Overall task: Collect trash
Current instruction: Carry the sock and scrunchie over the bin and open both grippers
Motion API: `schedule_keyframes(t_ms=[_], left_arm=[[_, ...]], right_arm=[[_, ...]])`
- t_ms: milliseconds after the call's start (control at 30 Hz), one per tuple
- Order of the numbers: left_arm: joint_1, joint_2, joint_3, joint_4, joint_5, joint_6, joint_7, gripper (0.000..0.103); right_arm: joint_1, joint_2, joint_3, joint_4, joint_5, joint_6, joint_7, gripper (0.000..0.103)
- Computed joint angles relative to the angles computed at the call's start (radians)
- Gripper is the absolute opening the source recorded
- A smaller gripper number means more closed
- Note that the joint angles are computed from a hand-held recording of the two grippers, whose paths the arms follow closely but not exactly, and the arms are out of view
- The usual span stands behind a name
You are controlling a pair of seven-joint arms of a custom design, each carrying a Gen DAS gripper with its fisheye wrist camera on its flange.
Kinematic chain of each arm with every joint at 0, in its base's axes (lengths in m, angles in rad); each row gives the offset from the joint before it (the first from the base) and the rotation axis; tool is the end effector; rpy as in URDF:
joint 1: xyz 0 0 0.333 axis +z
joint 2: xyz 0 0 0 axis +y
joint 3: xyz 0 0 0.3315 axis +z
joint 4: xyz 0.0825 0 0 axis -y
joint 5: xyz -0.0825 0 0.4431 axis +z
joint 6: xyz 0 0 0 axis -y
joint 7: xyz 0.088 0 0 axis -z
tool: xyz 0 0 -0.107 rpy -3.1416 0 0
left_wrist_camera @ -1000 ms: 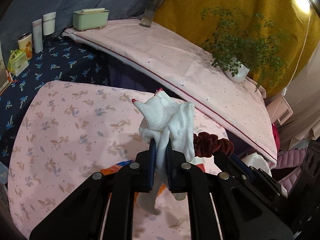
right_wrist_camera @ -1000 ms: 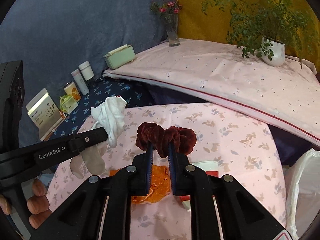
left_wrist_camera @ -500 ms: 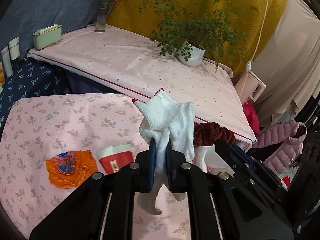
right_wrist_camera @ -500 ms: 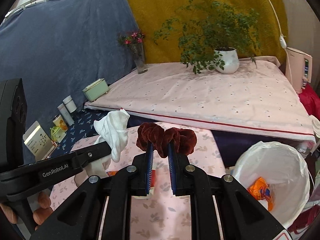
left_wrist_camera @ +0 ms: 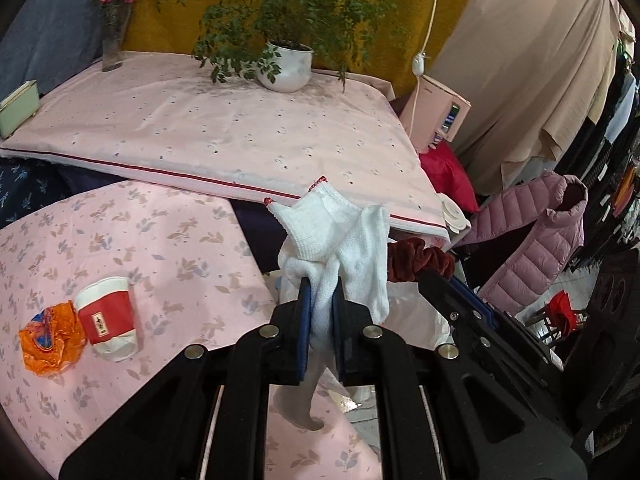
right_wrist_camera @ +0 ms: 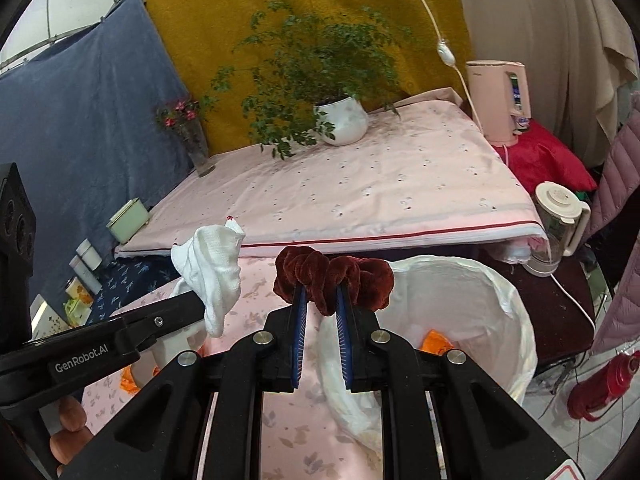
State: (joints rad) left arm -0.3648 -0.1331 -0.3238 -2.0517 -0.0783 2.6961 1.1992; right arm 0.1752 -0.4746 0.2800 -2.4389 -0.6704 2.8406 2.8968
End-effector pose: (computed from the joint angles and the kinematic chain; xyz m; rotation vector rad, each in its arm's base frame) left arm 0.4763 -0.4000 0.5801 -1.6668 2.2010 -1.0909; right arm 0.4311 0.2613 0.5467 -1.3442 1.7885 -0.6027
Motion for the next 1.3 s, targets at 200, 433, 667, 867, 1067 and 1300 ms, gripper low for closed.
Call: schedule_keyframes(t_ms=[200, 433, 667, 867, 1067, 1300], left_arm=[[-0.029, 0.072, -0.009, 0.055, -0.01, -0.014, 0.023, 0.01], [-0.049, 0.112, -0.004, 0.082, -0.01, -0.008, 0.014, 0.033], [-0.051, 0.113, 0.001, 0.083, 0.079, -0.01, -0.057, 0.043], [-0.042, 0.095, 0.004, 0.064, 0.104, -0.007, -0.089, 0.047], [-0.029, 0.072, 0.005, 0.041, 0.105, -0.002, -0.102, 0.049], [-0.012, 0.039, 0.004, 0.001, 0.096, 0.012, -0.109, 0.052]], right_arm=[[-0.006, -0.076, -0.035, -0.094, 0.04, -0.005, -0.008, 0.014], [-0.026, -0.109, -0.04, -0.14, 0.079, -0.004, -0.024, 0.015], [-0.049, -0.111, -0.033, -0.149, 0.095, 0.008, -0.026, 0.018], [-0.057, -0.105, -0.015, -0.139, 0.095, 0.008, -0.014, 0.033], [-0.052, -0.094, -0.004, -0.118, 0.083, -0.006, -0.011, 0.04], [-0.037, -0.08, 0.006, -0.095, 0.065, -0.024, -0.001, 0.046]])
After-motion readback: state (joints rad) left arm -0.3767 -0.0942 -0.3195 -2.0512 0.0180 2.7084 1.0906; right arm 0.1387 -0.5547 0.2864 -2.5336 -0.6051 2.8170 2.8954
